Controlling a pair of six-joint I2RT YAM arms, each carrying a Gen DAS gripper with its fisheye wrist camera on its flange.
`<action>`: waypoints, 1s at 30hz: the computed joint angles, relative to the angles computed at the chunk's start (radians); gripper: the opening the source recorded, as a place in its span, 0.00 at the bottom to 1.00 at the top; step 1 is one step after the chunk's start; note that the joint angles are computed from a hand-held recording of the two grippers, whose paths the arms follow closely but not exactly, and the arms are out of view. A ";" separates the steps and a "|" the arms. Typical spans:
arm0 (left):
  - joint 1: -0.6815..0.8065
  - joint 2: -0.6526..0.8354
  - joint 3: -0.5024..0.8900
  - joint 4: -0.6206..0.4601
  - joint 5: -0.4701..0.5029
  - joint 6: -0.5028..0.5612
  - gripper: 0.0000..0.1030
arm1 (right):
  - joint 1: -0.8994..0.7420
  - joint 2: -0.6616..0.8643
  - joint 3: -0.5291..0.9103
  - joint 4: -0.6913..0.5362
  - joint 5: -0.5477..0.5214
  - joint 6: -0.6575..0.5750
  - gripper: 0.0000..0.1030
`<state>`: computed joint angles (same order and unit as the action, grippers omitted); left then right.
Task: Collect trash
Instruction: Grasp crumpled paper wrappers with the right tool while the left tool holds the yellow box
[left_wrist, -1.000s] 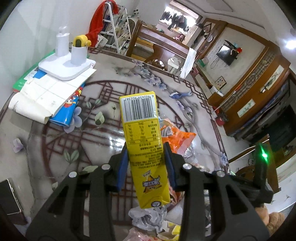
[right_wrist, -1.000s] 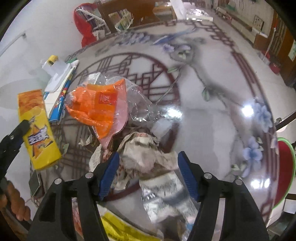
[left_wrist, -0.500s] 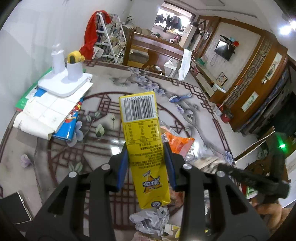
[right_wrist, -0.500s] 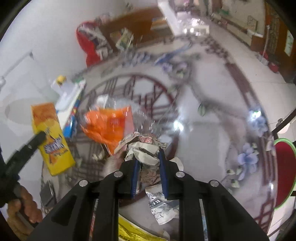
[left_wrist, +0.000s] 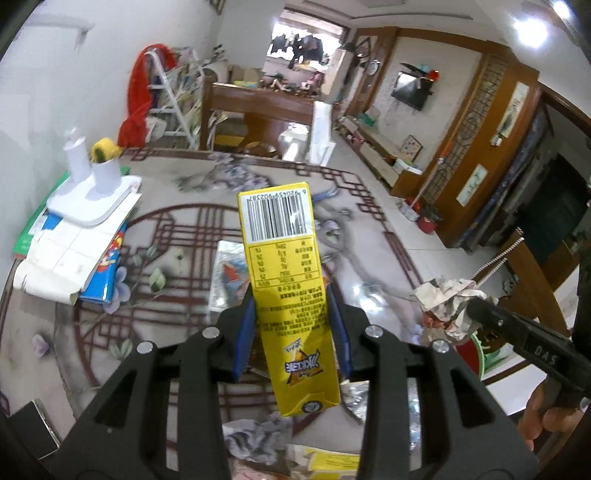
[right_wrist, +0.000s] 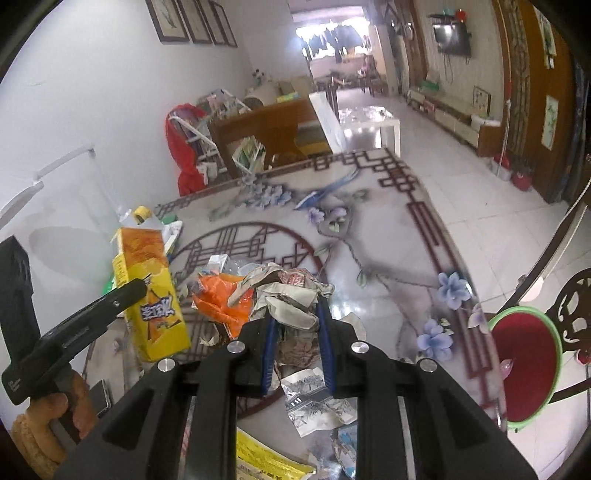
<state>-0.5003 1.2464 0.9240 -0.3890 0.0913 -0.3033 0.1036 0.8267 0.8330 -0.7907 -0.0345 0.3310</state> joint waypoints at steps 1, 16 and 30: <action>-0.017 -0.005 0.002 -0.002 -0.007 -0.004 0.34 | -0.004 -0.017 0.001 -0.011 0.002 -0.003 0.20; -0.210 -0.052 0.012 -0.043 -0.115 -0.046 0.34 | -0.357 -0.229 -0.018 -0.178 -0.215 -0.130 0.20; -0.282 -0.017 0.018 -0.095 -0.227 -0.107 0.40 | -0.989 -0.171 -0.005 -0.391 -0.602 -0.617 0.20</action>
